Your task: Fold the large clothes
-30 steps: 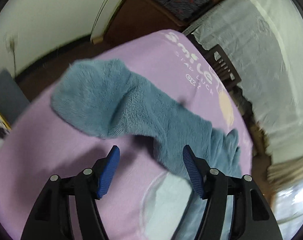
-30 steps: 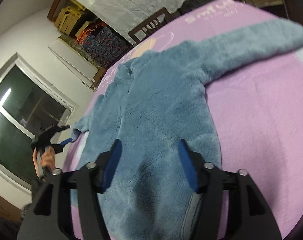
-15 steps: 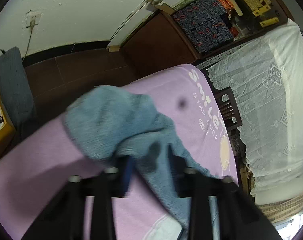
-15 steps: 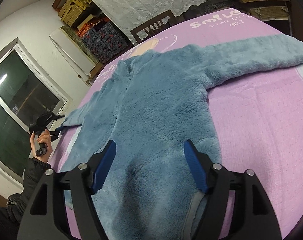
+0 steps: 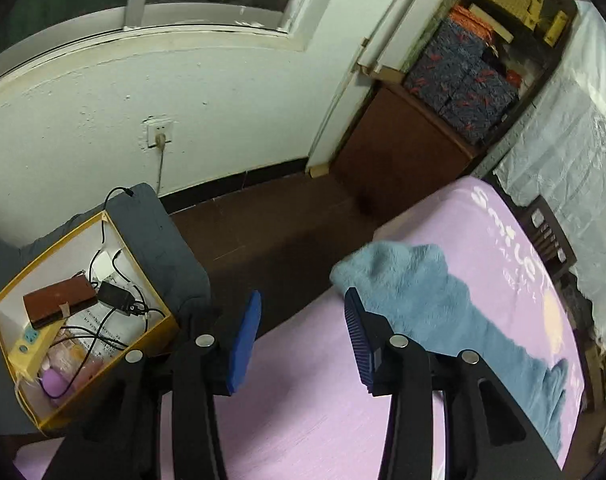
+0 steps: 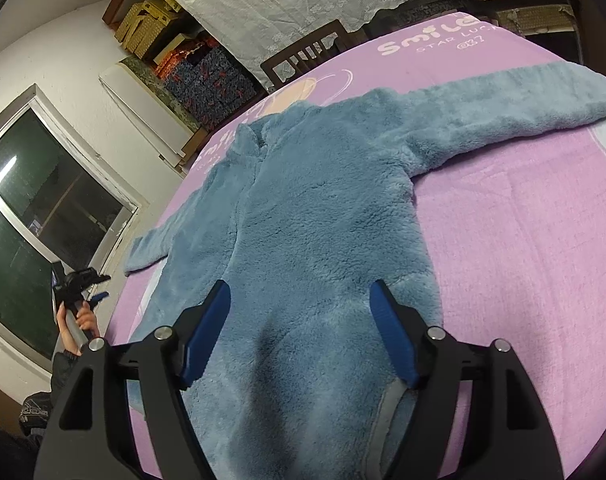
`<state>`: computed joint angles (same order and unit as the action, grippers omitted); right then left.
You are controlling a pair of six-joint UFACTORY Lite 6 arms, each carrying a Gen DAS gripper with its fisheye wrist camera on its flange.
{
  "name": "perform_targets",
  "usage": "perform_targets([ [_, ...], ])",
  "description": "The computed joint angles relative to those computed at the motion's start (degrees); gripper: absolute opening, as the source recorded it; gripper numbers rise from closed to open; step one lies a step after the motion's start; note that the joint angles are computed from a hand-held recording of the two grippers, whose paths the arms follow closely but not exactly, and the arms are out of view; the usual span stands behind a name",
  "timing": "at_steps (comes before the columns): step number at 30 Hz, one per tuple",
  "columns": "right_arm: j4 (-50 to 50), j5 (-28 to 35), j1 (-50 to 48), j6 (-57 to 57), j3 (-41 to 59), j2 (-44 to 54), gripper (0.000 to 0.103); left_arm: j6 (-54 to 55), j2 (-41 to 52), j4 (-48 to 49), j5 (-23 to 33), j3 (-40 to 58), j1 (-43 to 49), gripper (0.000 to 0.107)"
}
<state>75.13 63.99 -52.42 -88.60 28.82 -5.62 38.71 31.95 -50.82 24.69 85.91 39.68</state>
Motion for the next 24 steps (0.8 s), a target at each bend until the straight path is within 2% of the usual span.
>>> perform_targets([
  [2, 0.01, -0.03, 0.04, -0.06, 0.1, 0.08, 0.071, 2.09, 0.85, 1.24, 2.65, 1.6, -1.97, 0.045],
  [4, 0.03, -0.14, 0.06, -0.28, 0.05, 0.05, 0.071, 1.85, 4.87, 3.25, 6.91, 7.35, -3.75, 0.052],
  [7, 0.06, -0.19, -0.18, -0.42, 0.04, 0.09, 0.071, -9.94, 13.56, 12.56, 8.38, 18.95, -4.89, 0.059],
  [10, 0.09, -0.02, -0.45, -0.38, 0.24, 0.75, 0.071, -17.26, 24.4, 16.44, 15.8, 34.1, -4.5, 0.059],
  [11, -0.05, 0.14, -0.7, -0.38, 0.35, 1.02, 0.071, -16.8, 26.3, 15.29, 18.47, 36.81, -3.69, 0.055],
  [12, -0.08, 0.13, -0.77, -0.44, 0.26, 0.98, 0.071, -14.51, 26.77, 12.19, 18.96, 37.12, -3.2, 0.044],
  [13, -0.07, 0.05, -0.74, -0.46, 0.25, 0.95, 0.071, -11.63, 25.29, 10.39, 18.11, 35.03, -2.92, 0.026],
  [14, -0.05, -0.04, -0.74, -0.59, 0.14, 0.82, 0.071, -8.02, 23.5, 8.01, 17.06, 32.24, -2.54, 0.015],
  [15, -0.06, -0.12, -0.77, -0.68, 0.02, 0.61, 0.071, -4.64, 21.65, 5.44, 16.76, 29.44, -2.05, 0.01],
  [19, -0.13, 0.08, -1.21, -0.7, -0.12, 0.47, 0.071, 2.76, 7.4, 0.56, 6.57, 11.31, -1.47, 0.009],
  [20, -0.19, 0.17, -1.3, -0.65, -0.02, 0.61, 0.071, 0.79, 4.1, 3.5, 0.57, 6.75, -2.88, 0.01],
  [21, -0.27, 0.31, -1.4, -0.53, 0.07, 0.74, 0.071, -2.7, 1.25, 8.83, -5.42, 2.25, -3.41, 0.024],
  [22, -0.36, 0.4, -1.5, -0.49, 0.1, 0.79, 0.071, -7.51, 0.64, 14.83, -9.74, 0.09, -3.95, 0.052],
  [23, -0.38, 0.37, -1.46, -0.44, 0.1, 0.77, 0.072, -13.01, 1.26, 20.83, -11.66, -0.37, -4.04, 0.063],
  [24, -0.45, 0.43, -1.61, -0.52, 0.05, 0.69, 0.072, -19.0, 2.69, 26.82, -11.17, 0.69, -3.46, 0.065],
])
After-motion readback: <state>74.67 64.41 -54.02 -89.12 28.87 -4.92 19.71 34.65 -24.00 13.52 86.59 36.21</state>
